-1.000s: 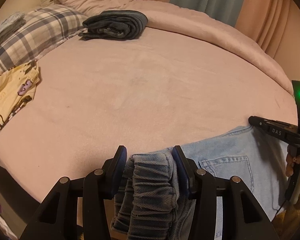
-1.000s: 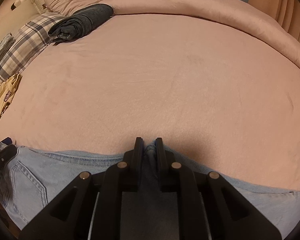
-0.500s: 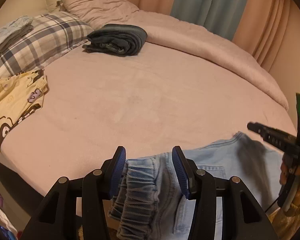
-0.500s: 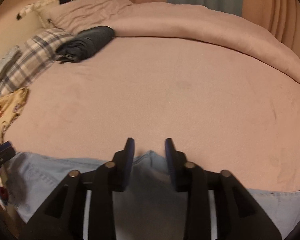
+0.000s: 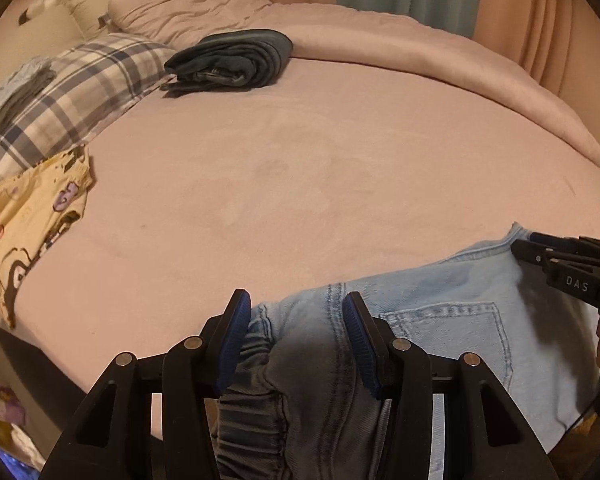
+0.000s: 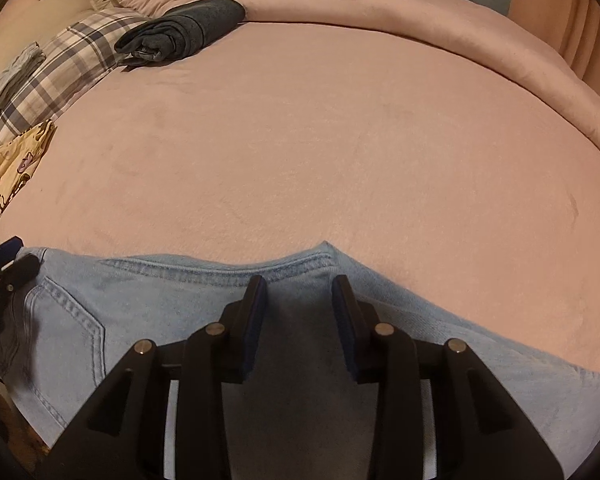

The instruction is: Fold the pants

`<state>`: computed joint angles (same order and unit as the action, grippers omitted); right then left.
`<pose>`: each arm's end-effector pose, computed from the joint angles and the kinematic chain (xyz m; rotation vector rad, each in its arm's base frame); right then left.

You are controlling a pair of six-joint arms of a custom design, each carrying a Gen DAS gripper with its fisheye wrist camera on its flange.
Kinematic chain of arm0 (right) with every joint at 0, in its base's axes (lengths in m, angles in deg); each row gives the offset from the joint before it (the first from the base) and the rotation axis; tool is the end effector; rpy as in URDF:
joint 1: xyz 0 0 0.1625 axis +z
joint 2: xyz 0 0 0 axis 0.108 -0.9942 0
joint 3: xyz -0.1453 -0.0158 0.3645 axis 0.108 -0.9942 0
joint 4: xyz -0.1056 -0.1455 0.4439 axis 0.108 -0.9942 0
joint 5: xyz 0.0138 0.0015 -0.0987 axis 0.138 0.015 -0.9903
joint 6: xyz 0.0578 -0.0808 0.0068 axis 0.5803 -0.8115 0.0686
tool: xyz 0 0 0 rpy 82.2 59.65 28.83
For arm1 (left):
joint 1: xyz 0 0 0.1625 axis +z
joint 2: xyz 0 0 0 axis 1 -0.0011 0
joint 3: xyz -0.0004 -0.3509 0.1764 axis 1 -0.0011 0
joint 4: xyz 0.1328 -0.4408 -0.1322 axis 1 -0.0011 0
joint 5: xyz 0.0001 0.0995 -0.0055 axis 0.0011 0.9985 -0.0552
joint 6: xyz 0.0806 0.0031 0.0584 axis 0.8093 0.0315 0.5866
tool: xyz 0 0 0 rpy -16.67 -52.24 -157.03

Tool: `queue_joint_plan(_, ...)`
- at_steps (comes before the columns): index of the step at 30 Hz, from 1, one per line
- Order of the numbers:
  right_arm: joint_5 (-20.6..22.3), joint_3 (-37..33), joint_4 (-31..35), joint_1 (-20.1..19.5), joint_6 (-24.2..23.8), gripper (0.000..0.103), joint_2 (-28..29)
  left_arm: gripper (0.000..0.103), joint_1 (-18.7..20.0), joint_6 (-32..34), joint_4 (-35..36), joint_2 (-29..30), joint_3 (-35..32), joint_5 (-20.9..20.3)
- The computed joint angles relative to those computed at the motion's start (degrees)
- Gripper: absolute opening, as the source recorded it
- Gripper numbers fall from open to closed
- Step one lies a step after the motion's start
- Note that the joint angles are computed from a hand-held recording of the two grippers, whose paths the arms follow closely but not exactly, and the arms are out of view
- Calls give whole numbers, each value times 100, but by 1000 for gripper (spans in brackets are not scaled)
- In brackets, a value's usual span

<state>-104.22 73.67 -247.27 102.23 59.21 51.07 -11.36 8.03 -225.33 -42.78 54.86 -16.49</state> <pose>0.3114 -0.7310 -0.0982 0.3298 -2.3403 0.5992 0.0578 -0.6932 0.3044 0.4729 2.3110 -0.6756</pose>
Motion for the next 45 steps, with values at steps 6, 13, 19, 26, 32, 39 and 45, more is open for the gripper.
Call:
queue_joint_plan(6,-46,-2,-62,-6,14,36,26,50,71,99,-171,-16,58,-166)
queue_joint_plan(13,-103,-100,-43,3,24,36,98,51,119,-20,-75,17,-19,-267)
queue_joint_plan(19,-94,-68,-56,-7,41,36,73,52,130,25,-128,22,-9,-286)
queue_joint_plan(26,-102,-73,-35,1,70,36,68,52,90,-23,-154,-40,42,-285)
queue_joint_plan(32,121,319,-474,108,132,38,-309,49,-143,-322,123,-571,233,-817)
queue_joint_plan(39,-194,935,-1262,367,-363,38,-604,50,-351,-294,567,-791,598,-1383)
queue_joint_plan(45,-144,1309,-911,232,-26,38,-717,49,-270,-649,1001,-254,487,-742)
